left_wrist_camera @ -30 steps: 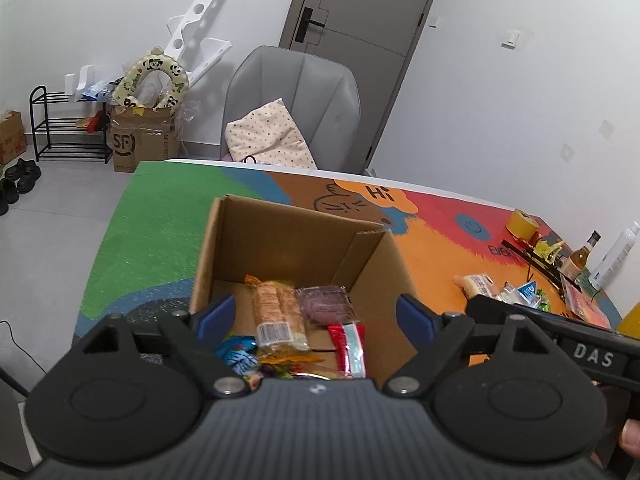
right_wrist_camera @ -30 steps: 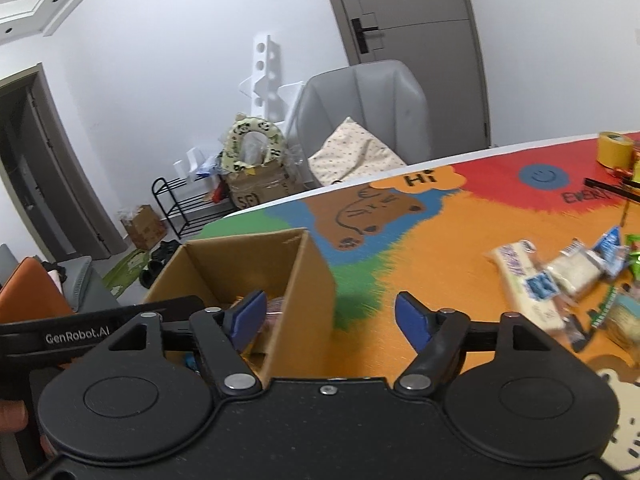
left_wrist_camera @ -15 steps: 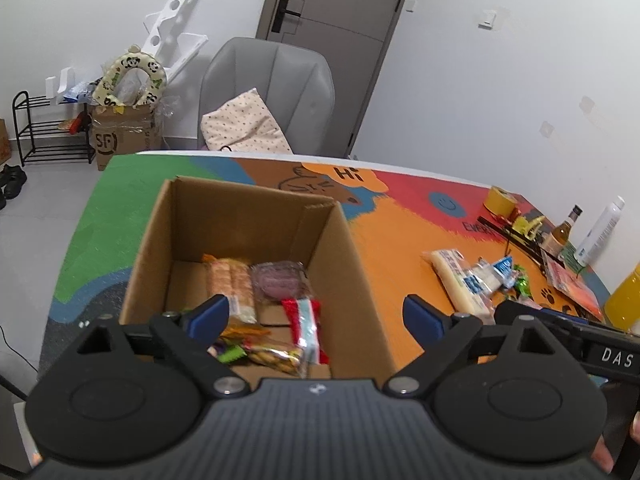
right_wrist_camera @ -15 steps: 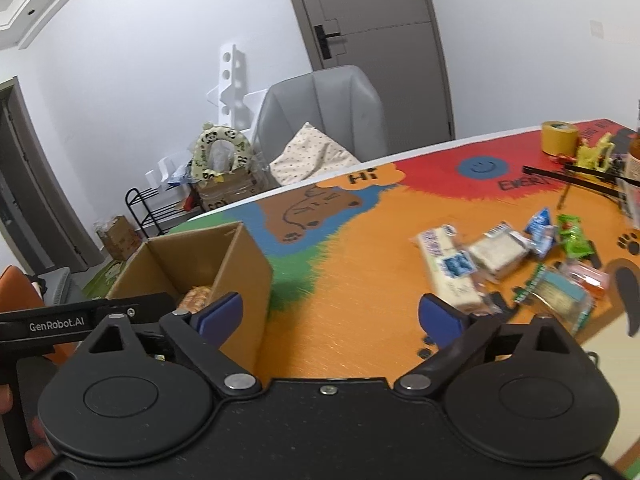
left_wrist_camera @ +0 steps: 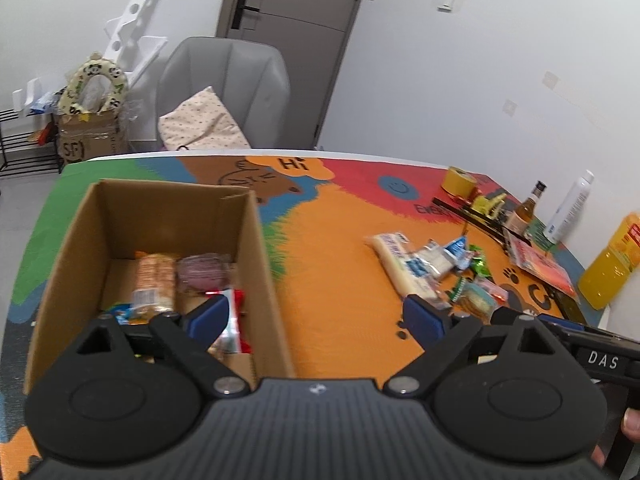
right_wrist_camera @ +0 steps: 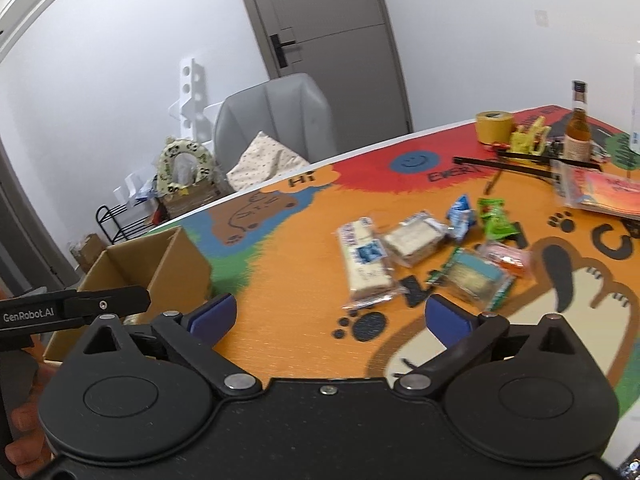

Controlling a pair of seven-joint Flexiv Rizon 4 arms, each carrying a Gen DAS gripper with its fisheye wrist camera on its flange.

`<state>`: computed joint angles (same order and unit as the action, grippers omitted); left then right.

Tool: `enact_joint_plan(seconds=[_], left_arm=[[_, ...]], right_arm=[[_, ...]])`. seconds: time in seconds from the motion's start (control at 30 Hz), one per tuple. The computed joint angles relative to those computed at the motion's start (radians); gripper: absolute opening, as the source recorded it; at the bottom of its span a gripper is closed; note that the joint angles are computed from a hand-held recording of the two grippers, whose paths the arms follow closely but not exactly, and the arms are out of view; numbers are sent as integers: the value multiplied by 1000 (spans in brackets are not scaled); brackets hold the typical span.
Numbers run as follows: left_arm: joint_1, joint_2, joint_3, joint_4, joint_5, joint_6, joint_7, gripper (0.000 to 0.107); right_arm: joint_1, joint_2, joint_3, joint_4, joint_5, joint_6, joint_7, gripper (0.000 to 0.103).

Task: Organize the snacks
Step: 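Move both open grippers back over the snack pile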

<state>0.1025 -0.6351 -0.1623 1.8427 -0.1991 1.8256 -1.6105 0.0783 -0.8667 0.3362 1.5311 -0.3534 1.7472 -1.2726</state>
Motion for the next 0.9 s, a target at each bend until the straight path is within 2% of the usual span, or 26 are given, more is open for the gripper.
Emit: enact_joint_plan(seconds=[0.27, 0.47, 0.67, 0.8, 0.9], left_arm=[[-52, -32, 12, -55, -11, -21, 9, 93], [-71, -61, 1, -99, -19, -40, 22, 93], [-141, -101, 58, -167, -45, -70, 32, 93], [-162, -133, 69, -213, -56, -85, 41, 93], [-177, -160, 77, -253, -65, -97, 44, 93]], right_arm=[[-25, 2, -21, 9, 16, 15, 13, 103], [-5, 3, -87, 20, 24, 57, 30, 102], [-34, -23, -80, 1, 12, 51, 54, 95], [-58, -49, -62, -21, -5, 48, 61, 93], [-85, -75, -29, -50, -21, 32, 61, 87]])
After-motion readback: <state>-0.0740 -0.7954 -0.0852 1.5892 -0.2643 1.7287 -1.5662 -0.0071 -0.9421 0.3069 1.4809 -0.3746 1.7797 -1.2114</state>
